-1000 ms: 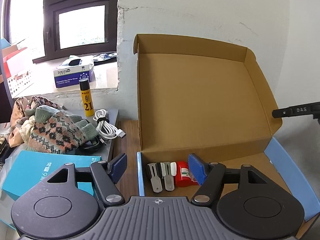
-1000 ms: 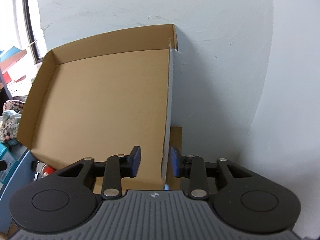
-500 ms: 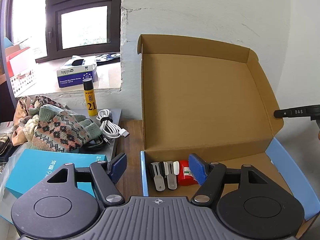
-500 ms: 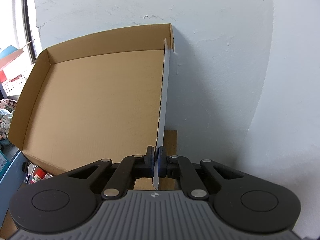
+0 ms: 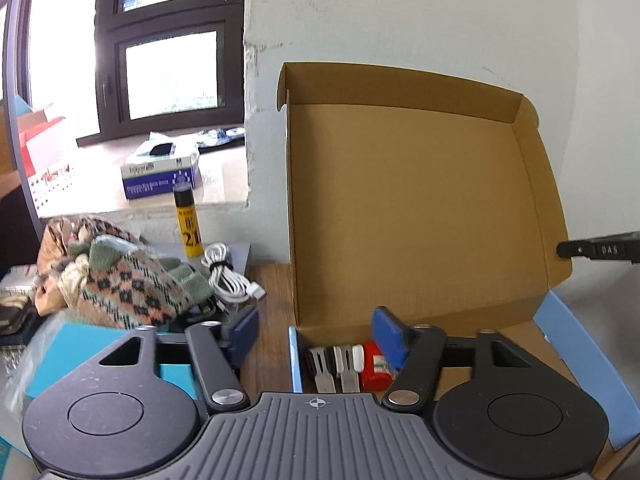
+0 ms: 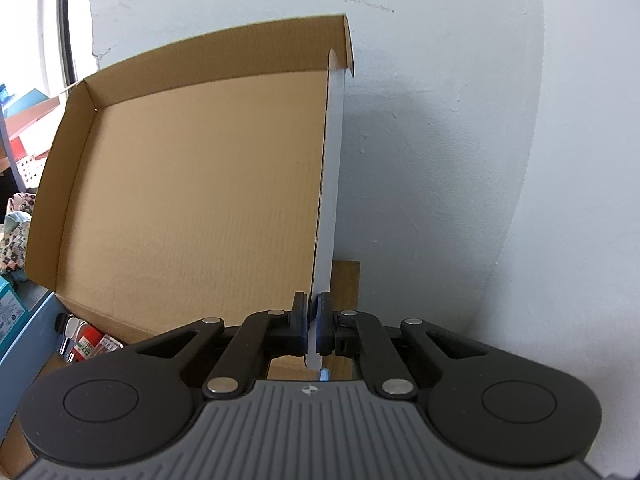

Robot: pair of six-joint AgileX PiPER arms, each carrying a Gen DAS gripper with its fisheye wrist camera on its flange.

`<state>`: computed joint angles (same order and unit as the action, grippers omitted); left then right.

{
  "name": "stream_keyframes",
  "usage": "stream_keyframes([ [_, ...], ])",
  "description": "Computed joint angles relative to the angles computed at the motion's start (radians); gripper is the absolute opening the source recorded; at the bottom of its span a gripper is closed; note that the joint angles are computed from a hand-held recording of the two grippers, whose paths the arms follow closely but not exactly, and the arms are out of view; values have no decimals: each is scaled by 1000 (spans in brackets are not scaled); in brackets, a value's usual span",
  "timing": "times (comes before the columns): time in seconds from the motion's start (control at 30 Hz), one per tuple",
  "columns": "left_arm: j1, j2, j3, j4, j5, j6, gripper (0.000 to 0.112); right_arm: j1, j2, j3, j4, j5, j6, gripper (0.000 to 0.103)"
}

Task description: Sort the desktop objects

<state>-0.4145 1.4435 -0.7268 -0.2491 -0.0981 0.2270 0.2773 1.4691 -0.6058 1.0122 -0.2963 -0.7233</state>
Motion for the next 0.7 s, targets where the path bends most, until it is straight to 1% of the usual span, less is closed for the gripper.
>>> stream_keyframes([
  [0.1,0,-13,-5,-70,-11,65,52,11,-19,30,-46,-13,56,6],
  [0.2,-4,-26,-4,-143,-30,136,47,21,-37,59,-85,-24,107,6],
  [0.37,-3,-44,-8,-242,-44,230,47,48,-66,106,-114,-46,165,5],
  [0.4,0,-47,-11,-240,-39,224,47,53,-70,115,-122,-51,179,5],
  [0.43,5,-50,-12,-205,-37,186,47,57,-74,123,-133,-54,195,5],
  [0.5,8,-48,-21,-177,-32,168,43,60,-82,139,-154,-56,221,5],
  [0.6,2,-34,-37,-243,-27,249,43,53,-82,146,-170,-53,234,3],
  [0.7,4,-17,-50,-256,-12,256,44,48,-84,142,-159,-52,227,4],
])
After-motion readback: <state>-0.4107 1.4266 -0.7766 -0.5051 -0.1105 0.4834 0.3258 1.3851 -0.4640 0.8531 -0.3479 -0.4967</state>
